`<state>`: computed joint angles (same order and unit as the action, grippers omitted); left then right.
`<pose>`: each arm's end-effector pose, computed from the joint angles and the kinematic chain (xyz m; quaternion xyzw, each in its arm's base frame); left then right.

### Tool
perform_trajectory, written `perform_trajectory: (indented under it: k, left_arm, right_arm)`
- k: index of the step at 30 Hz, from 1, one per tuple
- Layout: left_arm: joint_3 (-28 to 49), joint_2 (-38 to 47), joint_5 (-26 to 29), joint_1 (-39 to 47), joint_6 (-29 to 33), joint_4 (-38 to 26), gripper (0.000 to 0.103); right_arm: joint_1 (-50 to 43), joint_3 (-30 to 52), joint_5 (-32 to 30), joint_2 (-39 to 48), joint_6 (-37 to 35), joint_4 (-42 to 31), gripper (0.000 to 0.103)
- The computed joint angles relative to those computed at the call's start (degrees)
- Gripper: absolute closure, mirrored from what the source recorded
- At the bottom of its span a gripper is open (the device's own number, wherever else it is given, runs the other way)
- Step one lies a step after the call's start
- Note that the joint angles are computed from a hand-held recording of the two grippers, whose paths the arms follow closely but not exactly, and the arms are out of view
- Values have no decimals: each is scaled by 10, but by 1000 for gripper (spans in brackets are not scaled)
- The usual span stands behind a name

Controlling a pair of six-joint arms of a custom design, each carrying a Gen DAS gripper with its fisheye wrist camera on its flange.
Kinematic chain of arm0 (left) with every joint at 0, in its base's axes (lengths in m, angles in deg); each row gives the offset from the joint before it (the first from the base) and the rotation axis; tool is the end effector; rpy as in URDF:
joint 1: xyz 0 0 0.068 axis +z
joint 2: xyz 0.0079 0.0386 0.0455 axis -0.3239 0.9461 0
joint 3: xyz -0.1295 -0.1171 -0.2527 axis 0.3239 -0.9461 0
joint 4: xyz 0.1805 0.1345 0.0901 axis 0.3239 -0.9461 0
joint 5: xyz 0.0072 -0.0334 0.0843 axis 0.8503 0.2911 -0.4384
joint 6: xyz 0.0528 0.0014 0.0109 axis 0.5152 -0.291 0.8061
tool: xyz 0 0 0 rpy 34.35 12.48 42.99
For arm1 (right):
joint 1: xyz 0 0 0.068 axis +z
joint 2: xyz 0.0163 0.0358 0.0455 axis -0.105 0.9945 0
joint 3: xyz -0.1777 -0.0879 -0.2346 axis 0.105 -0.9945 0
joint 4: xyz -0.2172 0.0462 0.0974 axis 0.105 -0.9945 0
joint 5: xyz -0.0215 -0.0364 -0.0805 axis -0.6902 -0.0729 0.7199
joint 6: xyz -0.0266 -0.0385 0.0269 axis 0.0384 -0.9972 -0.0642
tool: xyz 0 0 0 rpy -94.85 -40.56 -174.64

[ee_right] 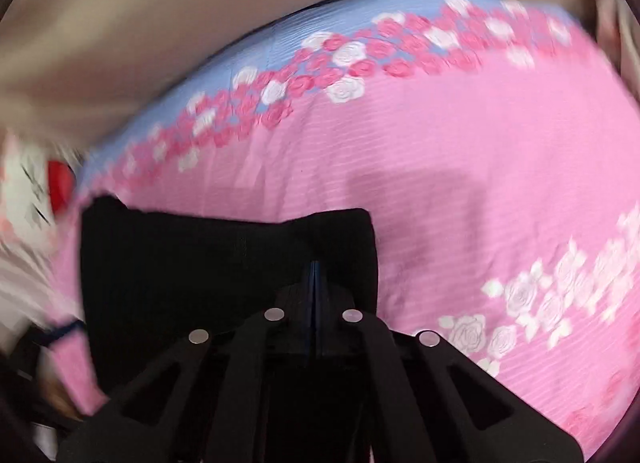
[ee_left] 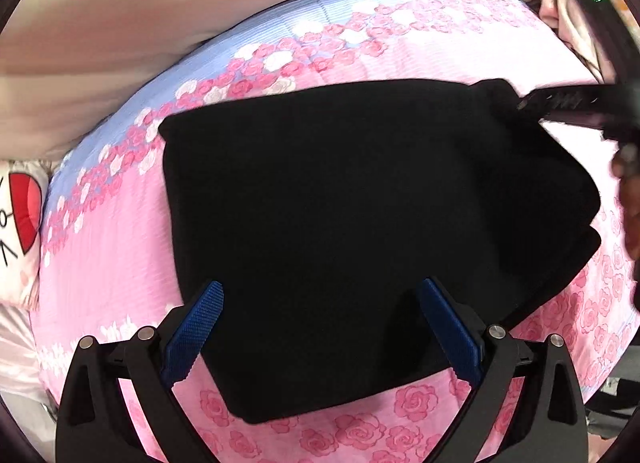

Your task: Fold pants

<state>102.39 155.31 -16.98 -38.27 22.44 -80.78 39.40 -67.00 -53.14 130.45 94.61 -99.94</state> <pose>0.2803 -0.1047 0.1911 0.5618 0.8045 -0.0323 0.1901 0.1284 0.1037 0.1509 0.4722 0.8279 0.0527 0.2981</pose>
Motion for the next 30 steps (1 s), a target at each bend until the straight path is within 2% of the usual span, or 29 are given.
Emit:
perform_trajectory:
  k: [1,2,4,6,7,8,9,10,12,14,16,17,19,20,21,23,26,30]
  left_arm:
    - [0,1,1,8,0,-2,6]
    - [1,2,1,13,0,-3,6]
    - [3,10,0,27,2,-6,6]
    - [6,18,-3,40,8,-5,6]
    - [8,20,-5,47,15,-7,6]
    - [10,20,-5,52,20,-8,6]
    - [12,17,0,64,29,-4,6]
    - [13,16,4,73,33,-2,6]
    - [25,24,14,97,42,-8,6]
    - [36,35,11,113,42,-15,6]
    - [46,41,15,128,48,-24,6]
    - [50,42,16,133,50,-26,6]
    - [56,37,26,148,58,-32,6]
    - [59,37,31,155,60,-34,6]
    - [65,38,38,163,64,-37,6]
    - [77,43,46,174,68,-42,6]
    - [90,60,50,177,61,-46,6]
    - [85,88,36,164,51,-24,6]
  right_arm:
    - [22,34,25,-7,0,-48,98]
    - [33,58,42,-1,-14,-73,99]
    - [12,67,29,30,-55,-73,100]
    - [-44,-4,-29,64,-89,43,103]
    - [-44,-18,-21,48,-66,47,103]
    - [-43,-3,-18,35,-58,12,103]
    - [-31,41,-1,33,-37,-69,103]
    - [-18,83,17,35,-31,-131,96]
    - [-22,135,28,25,-118,-117,96]
    - [-63,198,-18,63,-264,-60,95]
    - [-113,263,-74,124,-382,-15,95]
    - [-141,286,-106,149,-416,10,95]
    - [-189,320,-166,186,-447,39,95]
    - [-228,337,-216,212,-472,56,95]
    - [-249,353,-248,234,-495,50,95]
    - [-267,414,-275,278,-552,-24,95]
    - [-272,437,-341,297,-597,-30,95]
    - [-263,494,-367,349,-618,-49,93]
